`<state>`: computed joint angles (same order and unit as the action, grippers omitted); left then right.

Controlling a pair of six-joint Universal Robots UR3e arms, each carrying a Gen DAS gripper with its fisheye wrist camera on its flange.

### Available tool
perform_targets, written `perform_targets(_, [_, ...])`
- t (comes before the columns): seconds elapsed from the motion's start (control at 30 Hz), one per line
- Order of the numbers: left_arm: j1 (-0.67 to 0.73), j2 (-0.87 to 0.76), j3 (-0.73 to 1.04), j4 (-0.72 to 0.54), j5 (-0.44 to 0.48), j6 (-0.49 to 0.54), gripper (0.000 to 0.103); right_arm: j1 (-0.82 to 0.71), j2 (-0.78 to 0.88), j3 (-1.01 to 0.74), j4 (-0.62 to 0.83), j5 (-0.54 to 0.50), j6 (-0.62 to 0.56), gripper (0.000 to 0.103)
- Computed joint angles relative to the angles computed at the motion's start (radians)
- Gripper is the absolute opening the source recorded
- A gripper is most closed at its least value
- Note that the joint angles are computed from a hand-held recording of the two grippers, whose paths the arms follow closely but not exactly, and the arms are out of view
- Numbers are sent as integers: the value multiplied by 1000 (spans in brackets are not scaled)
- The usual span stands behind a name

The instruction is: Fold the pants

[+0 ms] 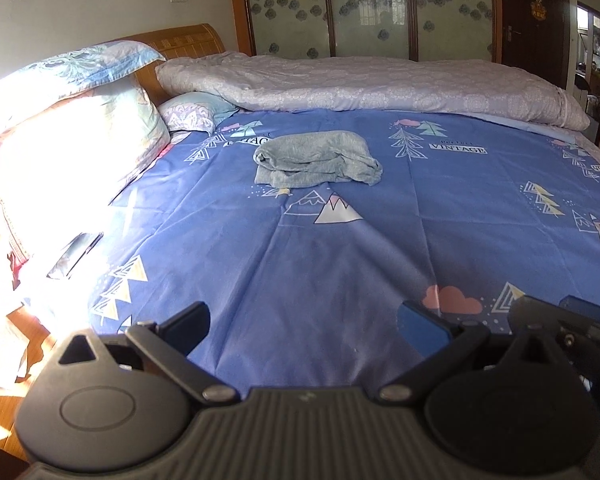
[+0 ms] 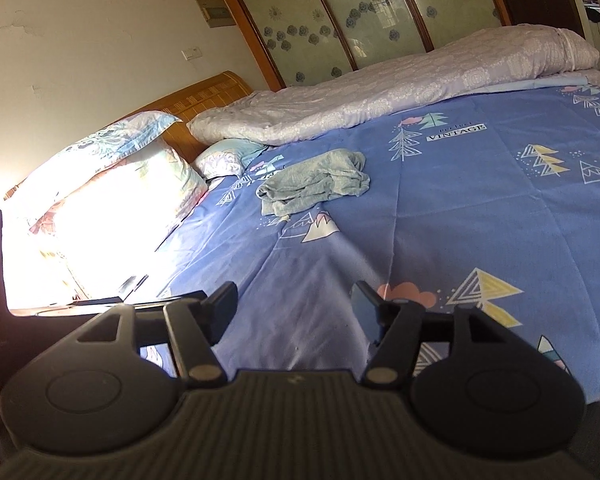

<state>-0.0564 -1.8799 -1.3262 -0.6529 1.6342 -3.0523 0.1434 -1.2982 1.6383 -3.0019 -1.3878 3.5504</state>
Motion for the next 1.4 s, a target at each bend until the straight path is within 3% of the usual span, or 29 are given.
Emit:
perform_targets(0.4, [-39,-43,32,-109,40,-10,103,-32,-6,64,-10,25,33,67])
perform_targets(0.83, [-60,-54,33,-107,91,-24,103,-44,-16,86,-12,42,32,67])
perform_targets(1.4, [-43,-36,15,-111,72,-27,103,-22,-5,54,15,23,19,67])
